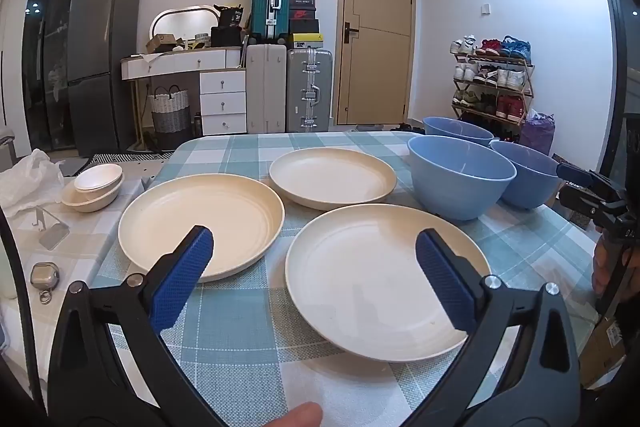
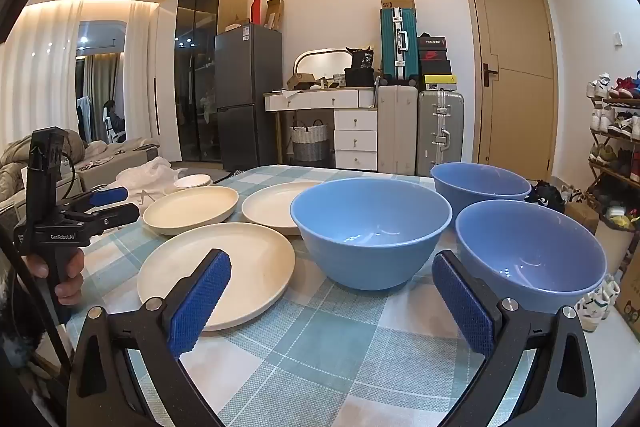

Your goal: Organize plates and bowls

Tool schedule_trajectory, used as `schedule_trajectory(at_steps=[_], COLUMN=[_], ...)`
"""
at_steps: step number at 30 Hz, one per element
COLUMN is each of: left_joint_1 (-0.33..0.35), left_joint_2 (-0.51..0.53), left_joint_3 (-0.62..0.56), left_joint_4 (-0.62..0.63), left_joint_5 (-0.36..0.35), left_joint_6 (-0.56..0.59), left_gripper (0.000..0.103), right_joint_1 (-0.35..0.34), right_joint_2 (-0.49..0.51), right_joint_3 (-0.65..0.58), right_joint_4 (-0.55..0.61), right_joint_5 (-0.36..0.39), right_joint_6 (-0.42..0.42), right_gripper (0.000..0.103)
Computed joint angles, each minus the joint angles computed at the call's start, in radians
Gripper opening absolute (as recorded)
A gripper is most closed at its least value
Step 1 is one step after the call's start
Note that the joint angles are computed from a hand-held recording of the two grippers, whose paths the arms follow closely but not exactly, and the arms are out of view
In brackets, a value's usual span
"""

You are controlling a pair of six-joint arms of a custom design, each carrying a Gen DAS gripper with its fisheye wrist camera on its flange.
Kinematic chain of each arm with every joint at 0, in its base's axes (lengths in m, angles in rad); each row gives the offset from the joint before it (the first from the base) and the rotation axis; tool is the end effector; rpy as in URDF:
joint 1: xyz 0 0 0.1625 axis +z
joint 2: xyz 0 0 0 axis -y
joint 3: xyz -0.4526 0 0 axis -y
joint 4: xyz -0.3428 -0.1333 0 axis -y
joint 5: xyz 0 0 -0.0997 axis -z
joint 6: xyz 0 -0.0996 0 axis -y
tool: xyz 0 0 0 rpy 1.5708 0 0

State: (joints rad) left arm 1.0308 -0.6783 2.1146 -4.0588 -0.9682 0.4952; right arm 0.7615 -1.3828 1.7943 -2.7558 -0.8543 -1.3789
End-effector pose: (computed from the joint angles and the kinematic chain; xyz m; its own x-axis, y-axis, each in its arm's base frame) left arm -0.1041 -0.5428 0.1526 -0.7232 0.2035 -0.6600 0.6805 0.3737 -0.6304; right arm -0.2411 -0.5044 0.4859 -0.6709 -0.4409 0.5962 -0.7380 0.3192 -0.5945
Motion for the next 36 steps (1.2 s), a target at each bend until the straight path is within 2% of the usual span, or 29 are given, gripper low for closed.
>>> schedule_trajectory(at_steps=[2,36], left_joint_1=[-0.002,0.0], left_joint_2=[-0.009,0.0], left_joint_3=[0.003,-0.001], left_joint_4=[0.031,0.004], left_joint_5=[0.01,0.001], left_joint_6=[-0.024,-0.007], left_gripper=[0.101,0.101], right_joint_1=[0.0,-0.003], right_joint_2=[0.0,0.002], right_joint_3=[0.001,0.009], right_joint_4=[-0.004,-0.009], right_joint_5=[0.0,0.006], right_joint_6=[0.006,-0.017], right_gripper=[0.103,0.103])
